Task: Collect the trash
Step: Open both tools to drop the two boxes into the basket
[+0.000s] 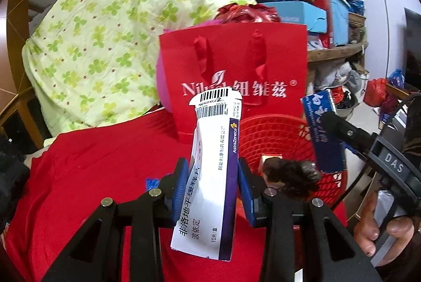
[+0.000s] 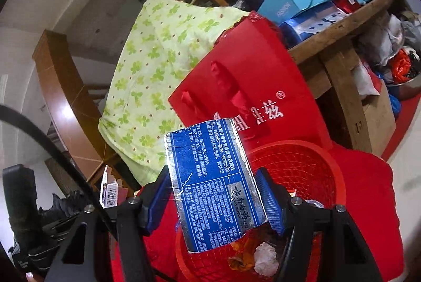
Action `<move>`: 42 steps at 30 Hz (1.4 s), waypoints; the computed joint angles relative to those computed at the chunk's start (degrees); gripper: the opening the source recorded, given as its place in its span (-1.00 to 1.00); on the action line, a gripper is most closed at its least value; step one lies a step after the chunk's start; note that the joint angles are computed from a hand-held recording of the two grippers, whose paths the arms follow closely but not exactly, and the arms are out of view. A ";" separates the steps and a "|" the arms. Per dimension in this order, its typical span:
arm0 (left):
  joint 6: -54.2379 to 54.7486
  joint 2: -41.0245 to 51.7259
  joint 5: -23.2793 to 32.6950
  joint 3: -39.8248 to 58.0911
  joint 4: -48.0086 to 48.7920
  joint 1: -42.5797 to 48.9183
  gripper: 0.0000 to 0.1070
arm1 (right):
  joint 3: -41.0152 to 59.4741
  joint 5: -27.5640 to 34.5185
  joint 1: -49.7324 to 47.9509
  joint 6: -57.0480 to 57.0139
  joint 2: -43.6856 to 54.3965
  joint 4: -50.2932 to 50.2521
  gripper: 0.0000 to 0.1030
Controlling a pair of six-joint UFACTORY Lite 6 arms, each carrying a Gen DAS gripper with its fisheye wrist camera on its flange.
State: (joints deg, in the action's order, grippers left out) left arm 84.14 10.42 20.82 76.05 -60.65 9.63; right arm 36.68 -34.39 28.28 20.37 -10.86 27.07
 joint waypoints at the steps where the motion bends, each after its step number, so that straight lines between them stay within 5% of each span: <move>1: 0.43 -0.17 0.32 -0.15 -0.51 -0.26 -0.27 | -0.24 -0.06 -0.30 0.51 -0.25 -0.13 0.30; 16: -5.52 5.78 3.87 6.14 0.78 -3.65 -0.26 | -4.46 -0.46 -3.16 7.18 -4.00 -3.54 0.30; 42: -5.54 8.82 0.42 5.15 1.37 -7.41 -0.26 | -5.56 1.04 -4.17 10.36 -5.04 -5.11 0.30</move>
